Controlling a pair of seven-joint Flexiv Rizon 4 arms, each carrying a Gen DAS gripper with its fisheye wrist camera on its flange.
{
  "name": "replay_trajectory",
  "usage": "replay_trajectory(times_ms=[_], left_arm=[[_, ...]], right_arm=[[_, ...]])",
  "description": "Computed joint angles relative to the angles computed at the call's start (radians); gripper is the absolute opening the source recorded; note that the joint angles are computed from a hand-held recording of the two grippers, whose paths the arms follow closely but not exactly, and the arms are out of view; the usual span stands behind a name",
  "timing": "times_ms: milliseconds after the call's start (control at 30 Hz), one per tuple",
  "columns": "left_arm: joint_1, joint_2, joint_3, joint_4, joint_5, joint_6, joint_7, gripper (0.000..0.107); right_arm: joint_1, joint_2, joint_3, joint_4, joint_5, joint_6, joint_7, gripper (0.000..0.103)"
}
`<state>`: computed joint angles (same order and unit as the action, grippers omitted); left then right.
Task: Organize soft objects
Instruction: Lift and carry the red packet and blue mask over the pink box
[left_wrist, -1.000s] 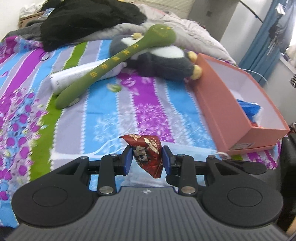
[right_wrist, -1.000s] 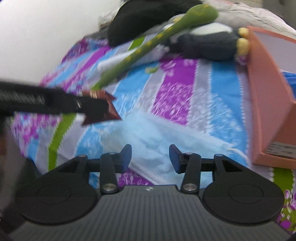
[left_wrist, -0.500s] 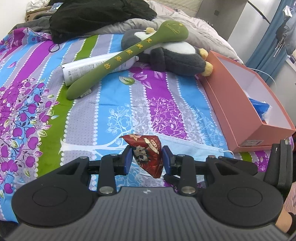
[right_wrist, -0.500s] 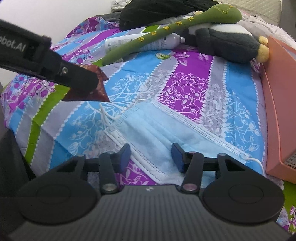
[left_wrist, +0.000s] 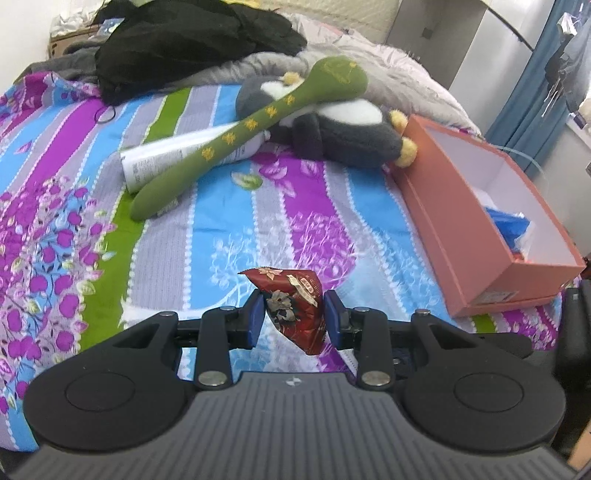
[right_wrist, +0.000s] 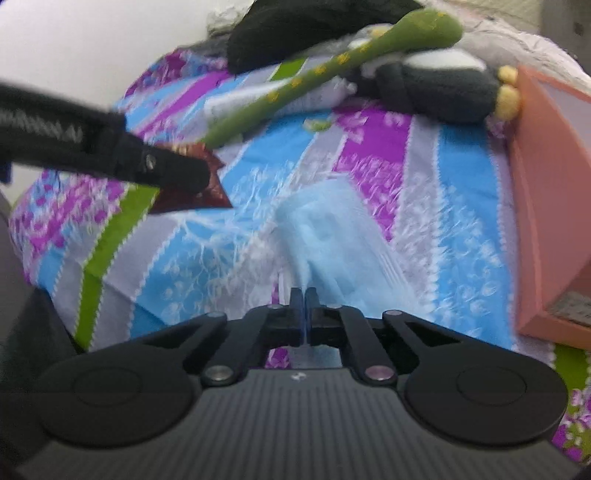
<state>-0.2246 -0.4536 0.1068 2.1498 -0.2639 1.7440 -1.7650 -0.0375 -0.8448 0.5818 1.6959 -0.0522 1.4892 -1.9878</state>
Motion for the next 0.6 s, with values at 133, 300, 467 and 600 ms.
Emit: replay_trajectory(times_ms=[133, 300, 467, 600], left_arm=[[-0.001, 0.013, -0.003, -0.029, 0.009, -0.001, 0.014, 0.04], [0.06, 0.031, -0.079, -0.078, 0.023, 0.005, 0.043, 0.04], [0.097, 0.033, -0.14, -0.161, 0.037, -0.019, 0.093, 0.04], [0.109, 0.005, -0.183, -0.263, 0.044, -0.038, 0.14, 0.04]], right_arm=[[-0.035, 0.036, 0.035, 0.006, 0.024, 0.033, 0.012, 0.005], [-0.081, 0.079, 0.077, 0.001, 0.031, 0.081, 0.037, 0.005], [-0.132, 0.106, 0.112, -0.015, -0.005, 0.149, 0.063, 0.005], [-0.146, 0.125, 0.089, -0.038, -0.047, 0.207, 0.108, 0.005]])
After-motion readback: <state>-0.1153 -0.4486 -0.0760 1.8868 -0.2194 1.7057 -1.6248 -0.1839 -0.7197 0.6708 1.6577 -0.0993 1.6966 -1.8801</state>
